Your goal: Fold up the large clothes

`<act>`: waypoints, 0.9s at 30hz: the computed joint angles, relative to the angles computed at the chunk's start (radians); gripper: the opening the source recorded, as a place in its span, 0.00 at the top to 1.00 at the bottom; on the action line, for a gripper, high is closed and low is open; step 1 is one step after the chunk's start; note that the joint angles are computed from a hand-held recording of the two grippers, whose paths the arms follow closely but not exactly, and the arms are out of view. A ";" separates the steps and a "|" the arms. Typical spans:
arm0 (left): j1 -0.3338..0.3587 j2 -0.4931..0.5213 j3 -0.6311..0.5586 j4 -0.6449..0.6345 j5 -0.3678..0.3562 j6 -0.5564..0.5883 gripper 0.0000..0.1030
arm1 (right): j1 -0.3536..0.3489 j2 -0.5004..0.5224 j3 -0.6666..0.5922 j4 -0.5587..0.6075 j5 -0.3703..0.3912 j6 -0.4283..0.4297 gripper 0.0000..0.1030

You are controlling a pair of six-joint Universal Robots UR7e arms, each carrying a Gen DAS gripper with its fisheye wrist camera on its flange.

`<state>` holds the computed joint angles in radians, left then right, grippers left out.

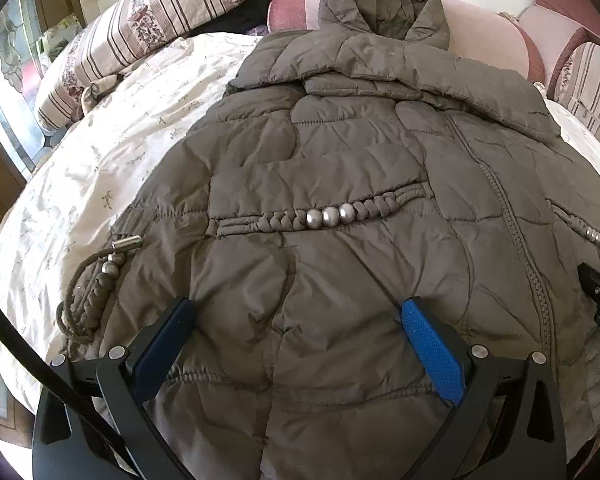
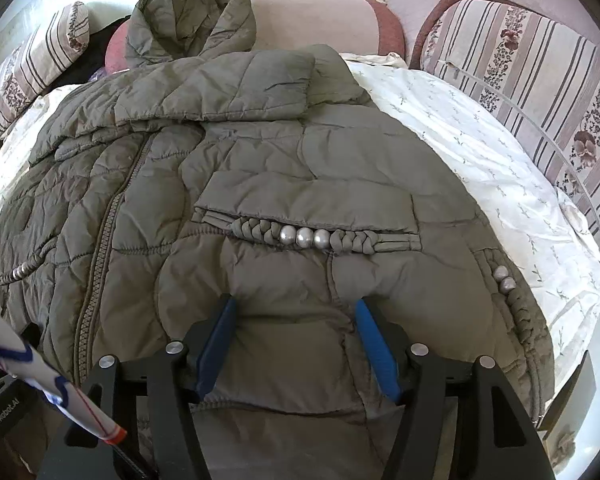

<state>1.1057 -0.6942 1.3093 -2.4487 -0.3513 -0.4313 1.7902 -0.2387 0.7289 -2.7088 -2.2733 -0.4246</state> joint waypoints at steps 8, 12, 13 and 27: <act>-0.036 0.064 -0.031 -0.395 -0.010 0.384 0.00 | 0.006 -0.016 0.008 -0.045 0.038 0.034 0.35; -0.026 0.076 -0.070 -0.330 -0.009 0.356 0.00 | -0.002 0.014 -0.057 0.089 0.022 0.099 0.33; -0.018 0.070 -0.079 -0.244 -0.015 0.289 0.00 | -0.002 0.019 -0.057 0.073 0.019 0.082 0.32; -0.024 0.181 -0.397 -0.384 -0.024 0.455 0.00 | -0.004 -0.043 0.042 -0.081 0.092 0.021 0.32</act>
